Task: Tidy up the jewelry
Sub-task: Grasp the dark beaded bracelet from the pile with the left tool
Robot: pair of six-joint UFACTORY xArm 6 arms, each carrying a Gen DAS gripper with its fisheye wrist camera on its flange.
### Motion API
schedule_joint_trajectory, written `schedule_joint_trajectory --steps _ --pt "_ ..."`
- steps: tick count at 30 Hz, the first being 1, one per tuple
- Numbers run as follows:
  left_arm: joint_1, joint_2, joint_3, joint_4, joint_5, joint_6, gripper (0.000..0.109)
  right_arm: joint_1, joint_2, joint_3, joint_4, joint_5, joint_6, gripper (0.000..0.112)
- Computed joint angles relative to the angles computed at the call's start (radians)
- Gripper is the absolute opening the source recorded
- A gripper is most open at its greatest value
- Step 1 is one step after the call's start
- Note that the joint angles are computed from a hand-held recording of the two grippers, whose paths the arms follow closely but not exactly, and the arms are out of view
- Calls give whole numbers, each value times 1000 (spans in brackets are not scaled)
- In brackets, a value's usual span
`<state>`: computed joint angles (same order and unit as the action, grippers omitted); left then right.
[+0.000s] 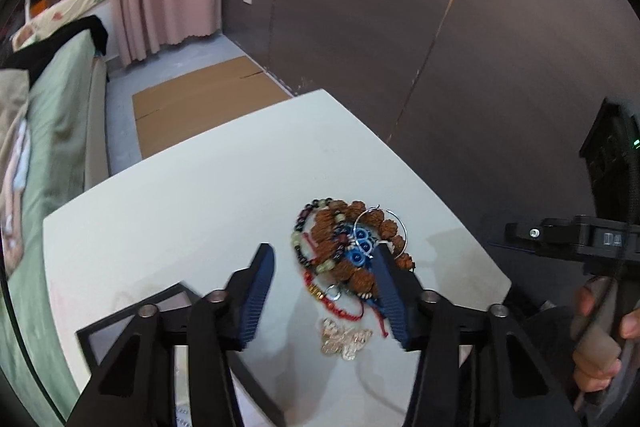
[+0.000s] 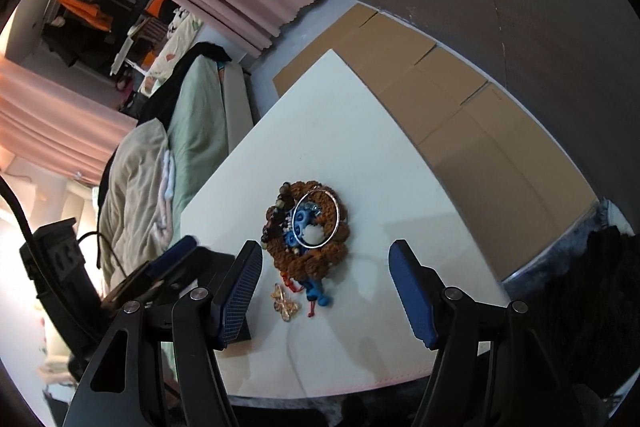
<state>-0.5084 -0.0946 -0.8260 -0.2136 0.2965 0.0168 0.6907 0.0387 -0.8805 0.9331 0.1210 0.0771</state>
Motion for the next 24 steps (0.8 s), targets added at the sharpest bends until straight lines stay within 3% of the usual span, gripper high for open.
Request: schedule_joint_trajectory --steps 5,9,13,15,20,24 --pt "-20 80 -62 92 23 -49 39 -14 14 -2 77 17 -65 66" --pt "-23 137 -97 217 34 -131 38 -29 40 -27 204 49 -178 66" --pt "-15 171 -120 356 39 -235 14 -46 70 -56 261 77 -235 66" --pt "-11 166 -113 324 22 -213 8 -53 92 -82 314 101 -290 66" --pt "-9 155 -108 216 9 -127 8 -60 138 -135 374 138 -348 64" --pt "-4 132 -96 112 -12 -56 8 -57 183 -184 376 157 -353 52"
